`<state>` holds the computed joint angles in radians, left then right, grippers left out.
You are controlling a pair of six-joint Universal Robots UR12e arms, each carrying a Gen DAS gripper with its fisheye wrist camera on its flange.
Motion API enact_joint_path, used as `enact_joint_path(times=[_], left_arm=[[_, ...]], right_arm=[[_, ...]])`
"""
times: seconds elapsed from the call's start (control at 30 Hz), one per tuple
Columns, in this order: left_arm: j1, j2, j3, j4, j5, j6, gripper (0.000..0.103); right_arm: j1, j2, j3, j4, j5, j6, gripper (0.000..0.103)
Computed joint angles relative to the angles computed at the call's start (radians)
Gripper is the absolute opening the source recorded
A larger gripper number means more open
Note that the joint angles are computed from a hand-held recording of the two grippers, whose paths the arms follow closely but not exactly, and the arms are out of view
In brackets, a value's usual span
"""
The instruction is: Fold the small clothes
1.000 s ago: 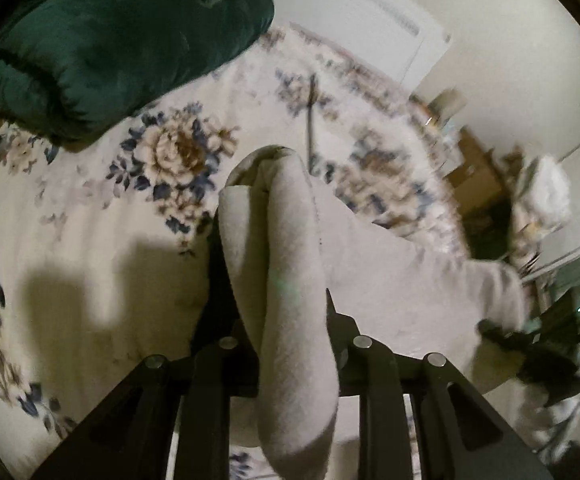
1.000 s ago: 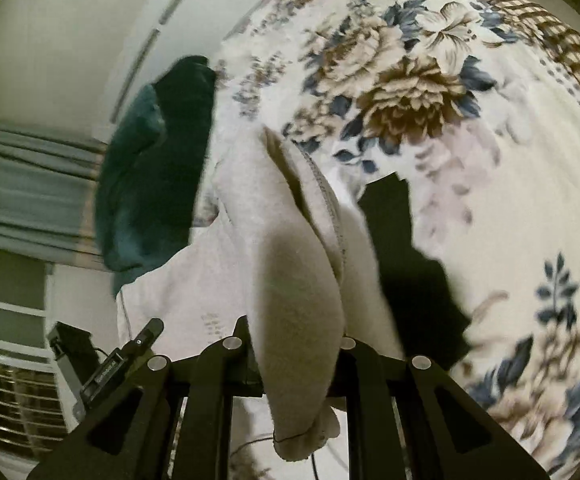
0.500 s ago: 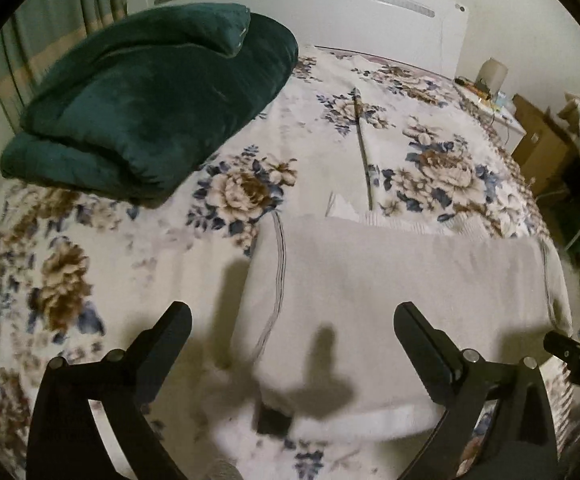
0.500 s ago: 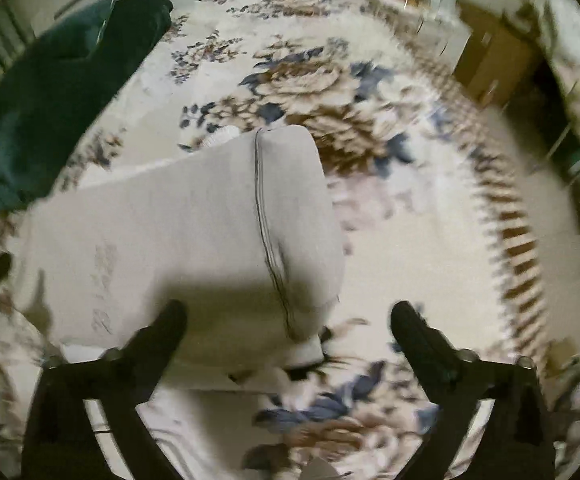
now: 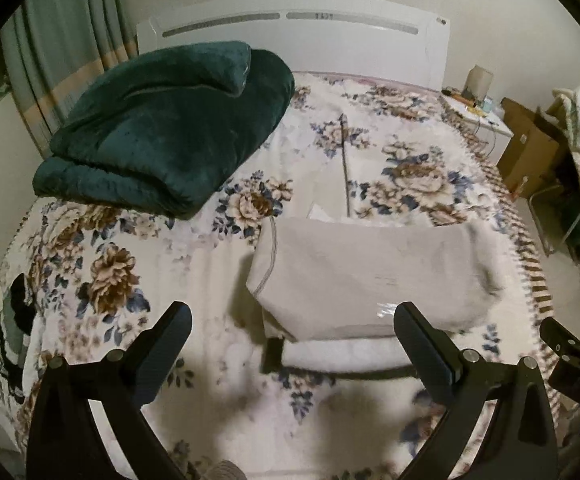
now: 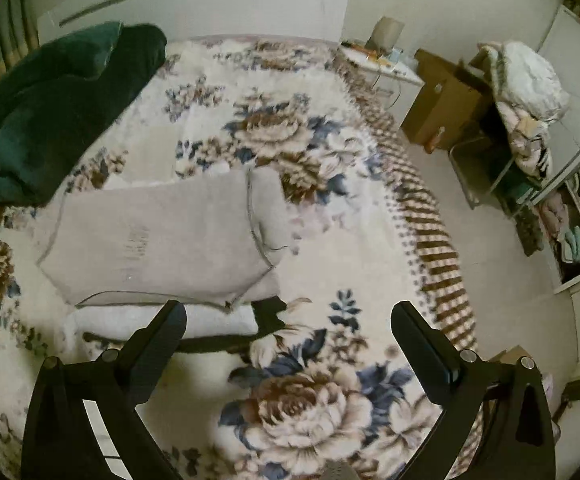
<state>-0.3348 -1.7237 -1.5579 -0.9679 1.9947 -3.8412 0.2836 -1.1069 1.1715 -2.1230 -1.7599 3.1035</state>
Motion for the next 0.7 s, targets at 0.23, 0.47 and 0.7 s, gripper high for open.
enact_joint_path(times=[0.23, 0.47, 0.7], left_arm=[[-0.073, 0.046, 0.061, -0.083, 0.08, -0.056, 0.103], [-0.154, 0.087, 0.126, -0.177, 0.156, -0.1, 0.103], [-0.228, 0.11, 0.185, -0.266, 0.21, -0.155, 0.103]], right_arm=[[-0.001, -0.131, 0.052, -0.012, 0.002, -0.015, 0.103], [-0.007, -0.257, 0.084, -0.005, 0.022, -0.038, 0.103], [-0.02, -0.378, 0.114, 0.006, 0.057, -0.072, 0.103]])
